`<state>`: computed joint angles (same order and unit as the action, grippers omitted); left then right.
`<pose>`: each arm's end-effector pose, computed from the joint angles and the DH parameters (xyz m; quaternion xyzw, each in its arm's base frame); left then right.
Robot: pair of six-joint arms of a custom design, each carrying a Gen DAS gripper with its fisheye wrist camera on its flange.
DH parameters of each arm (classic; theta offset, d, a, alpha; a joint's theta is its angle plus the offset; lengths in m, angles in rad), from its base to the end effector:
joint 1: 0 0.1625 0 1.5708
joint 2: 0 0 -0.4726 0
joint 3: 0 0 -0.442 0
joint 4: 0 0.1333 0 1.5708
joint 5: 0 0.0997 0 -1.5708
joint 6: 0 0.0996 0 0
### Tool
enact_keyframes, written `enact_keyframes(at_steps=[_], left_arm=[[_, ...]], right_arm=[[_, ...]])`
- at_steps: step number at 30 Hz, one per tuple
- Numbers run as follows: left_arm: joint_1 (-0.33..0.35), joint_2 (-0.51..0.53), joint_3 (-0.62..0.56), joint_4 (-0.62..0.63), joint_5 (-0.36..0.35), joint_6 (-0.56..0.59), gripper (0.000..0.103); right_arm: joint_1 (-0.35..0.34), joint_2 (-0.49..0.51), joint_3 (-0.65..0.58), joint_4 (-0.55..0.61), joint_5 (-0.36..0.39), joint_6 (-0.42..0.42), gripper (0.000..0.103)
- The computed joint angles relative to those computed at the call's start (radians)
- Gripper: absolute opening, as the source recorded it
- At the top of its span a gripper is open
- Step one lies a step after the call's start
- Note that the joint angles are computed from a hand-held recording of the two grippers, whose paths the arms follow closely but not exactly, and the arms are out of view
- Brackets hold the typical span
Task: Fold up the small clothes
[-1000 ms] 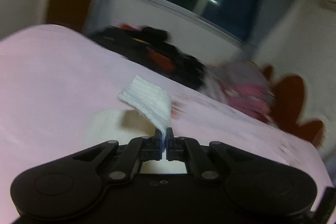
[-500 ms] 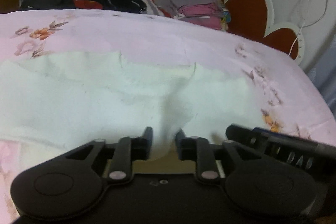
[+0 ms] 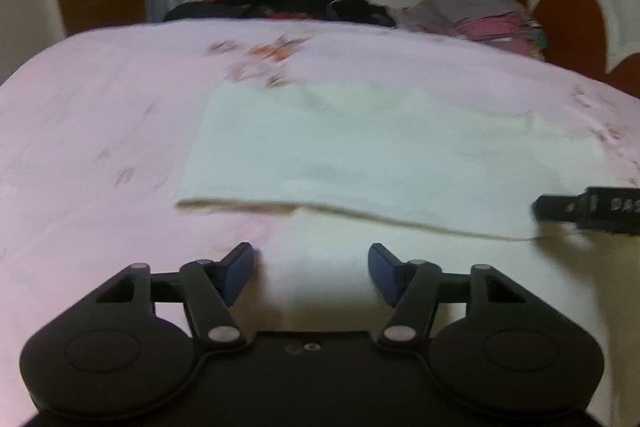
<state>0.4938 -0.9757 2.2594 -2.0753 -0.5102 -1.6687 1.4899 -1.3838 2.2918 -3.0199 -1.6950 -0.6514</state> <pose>-0.2715 -0.3962 0.0253 -0.0489 0.8194 -0.3943 0.4133 0.0805 -0.5043 0.2451 0.2547 -0.9276 0.2277 0.1513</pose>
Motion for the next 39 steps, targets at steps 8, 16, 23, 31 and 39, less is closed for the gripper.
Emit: enact_keyframes(at_steps=[8,16,23,31,39], left_arm=[[0.017,-0.003,-0.012,0.103,0.027,-0.103,0.069],[0.044,-0.020,-0.018,0.170,0.058,-0.165,0.068],[0.035,0.000,0.008,0.067,0.114,-0.062,0.032],[0.027,-0.003,0.031,-0.024,0.104,-0.016,0.018],[-0.033,-0.057,0.044,-0.020,0.118,0.037,0.027]], right_arm=[[0.022,-0.003,-0.010,0.009,0.042,-0.054,0.010],[0.011,-0.041,-0.049,-0.067,0.033,-0.172,0.010],[-0.057,-0.023,-0.090,-0.033,-0.036,-0.163,0.010],[-0.086,-0.008,-0.093,-0.085,-0.101,-0.170,0.011],[-0.075,-0.032,-0.087,-0.120,-0.044,-0.181,0.017]])
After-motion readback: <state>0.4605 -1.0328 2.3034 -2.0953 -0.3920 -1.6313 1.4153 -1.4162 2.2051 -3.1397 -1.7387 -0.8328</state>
